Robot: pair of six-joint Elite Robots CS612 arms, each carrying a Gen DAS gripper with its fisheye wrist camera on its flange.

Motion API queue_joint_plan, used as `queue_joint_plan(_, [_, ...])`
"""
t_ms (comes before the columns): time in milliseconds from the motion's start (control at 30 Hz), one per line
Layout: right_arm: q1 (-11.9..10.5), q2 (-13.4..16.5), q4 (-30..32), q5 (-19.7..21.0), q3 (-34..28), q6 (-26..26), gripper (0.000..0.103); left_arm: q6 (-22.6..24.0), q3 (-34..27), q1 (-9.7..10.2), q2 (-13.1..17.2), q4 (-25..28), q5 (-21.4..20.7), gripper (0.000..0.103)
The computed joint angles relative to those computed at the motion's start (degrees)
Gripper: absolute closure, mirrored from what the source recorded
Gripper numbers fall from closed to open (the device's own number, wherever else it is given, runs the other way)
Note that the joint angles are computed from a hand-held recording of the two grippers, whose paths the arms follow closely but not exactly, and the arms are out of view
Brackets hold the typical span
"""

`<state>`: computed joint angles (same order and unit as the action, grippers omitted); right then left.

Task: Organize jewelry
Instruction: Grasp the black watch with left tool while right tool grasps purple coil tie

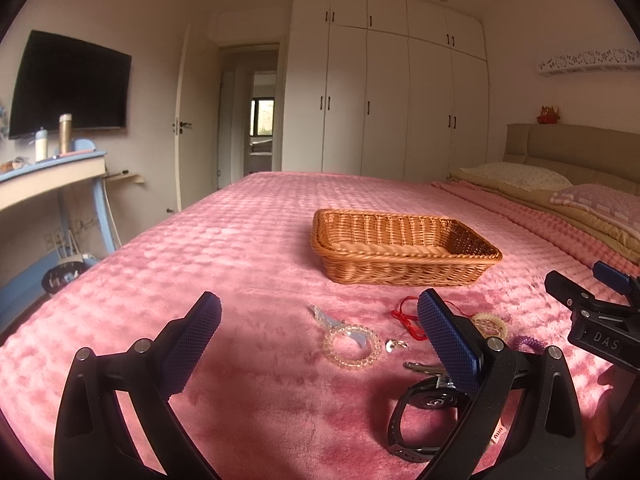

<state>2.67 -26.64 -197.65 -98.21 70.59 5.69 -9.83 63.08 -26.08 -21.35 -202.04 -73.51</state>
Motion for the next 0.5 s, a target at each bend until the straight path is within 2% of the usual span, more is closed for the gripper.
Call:
queue_joint_plan(100, [-0.2,-0.2,1.7,-0.2,0.2,0.2,0.007,-1.8,0.8,1.05,-1.0,4.5,-6.1,0.009])
queue_joint_plan(200, [-0.7,-0.7,3.9,0.7,0.7,0.5,0.014,-1.8,2.2,1.34,-2.1,8.1,-9.2,0.014])
queue_joint_plan(367, [-2.1,-2.1,8.5,4.4,2.7,1.4,0.030,0.3,4.1,1.68,-3.8,14.2,-14.2,0.024])
queue_joint_plan(500, [-3.8,-3.0,13.3,8.8,3.8,3.6,0.049,-0.3,3.6,2.20,-4.1,20.5,-19.0,0.041])
